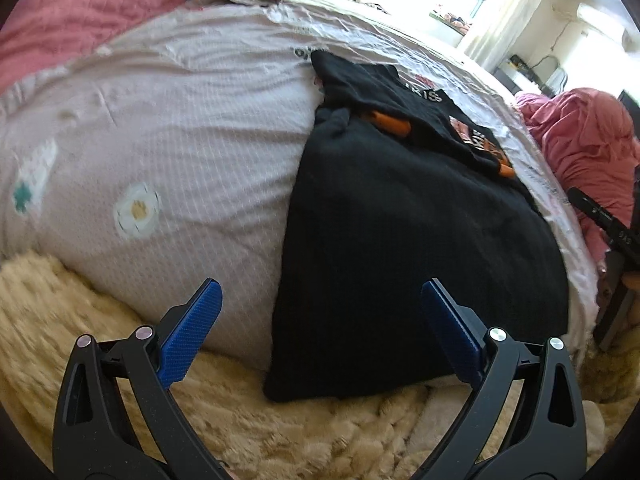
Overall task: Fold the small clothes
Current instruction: 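Grasp the hem with both grippers and fold it up toward the collar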
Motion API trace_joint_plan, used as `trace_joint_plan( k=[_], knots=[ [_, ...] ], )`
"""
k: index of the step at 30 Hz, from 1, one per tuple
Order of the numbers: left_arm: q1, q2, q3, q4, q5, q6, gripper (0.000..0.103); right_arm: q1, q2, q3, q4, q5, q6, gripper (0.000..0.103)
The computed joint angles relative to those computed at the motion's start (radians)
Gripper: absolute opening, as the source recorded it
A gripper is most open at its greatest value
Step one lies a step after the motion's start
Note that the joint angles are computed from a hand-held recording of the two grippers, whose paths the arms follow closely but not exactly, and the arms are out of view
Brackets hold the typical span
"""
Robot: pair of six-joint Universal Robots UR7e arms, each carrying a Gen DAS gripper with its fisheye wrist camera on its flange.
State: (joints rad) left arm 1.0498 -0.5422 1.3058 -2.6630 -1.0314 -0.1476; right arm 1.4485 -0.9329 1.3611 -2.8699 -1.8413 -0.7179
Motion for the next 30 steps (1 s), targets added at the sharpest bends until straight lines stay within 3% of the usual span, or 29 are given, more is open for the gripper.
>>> trace_joint_plan(
  k=[4,9,11,13,15,21,26,30],
  knots=[
    [0.006,-0.008,0.017,0.021,-0.009,-0.02,0.079,0.003,-0.005,0.004,-0.011,-0.024,-0.024,0.098],
    [0.017,-0.018,0.039,0.033,-0.051,-0.039,0.058,0.0,-0.02,0.02,-0.017,-0.052,-0.038,0.098],
    [0.022,-0.019,0.044,0.033,-0.067,-0.047,0.055,-0.003,-0.021,0.024,-0.015,-0.071,-0.038,0.098],
    [0.022,-0.019,0.047,0.035,-0.067,-0.05,0.052,-0.005,-0.026,0.028,-0.001,-0.087,-0.038,0.098],
    [0.02,-0.018,0.049,0.038,-0.075,-0.045,0.042,-0.01,-0.036,0.032,0.038,-0.097,-0.03,0.098],
    [-0.002,-0.003,0.048,0.039,-0.027,-0.003,0.041,-0.025,-0.095,0.051,0.202,-0.109,-0.006,0.098],
    [0.011,-0.003,0.042,0.03,-0.055,-0.018,0.041,-0.044,-0.132,0.055,0.344,-0.179,0.016,0.098],
    [0.007,-0.001,0.045,0.019,-0.044,-0.019,0.041,-0.071,-0.172,0.073,0.447,-0.148,0.041,0.097]
  ],
)
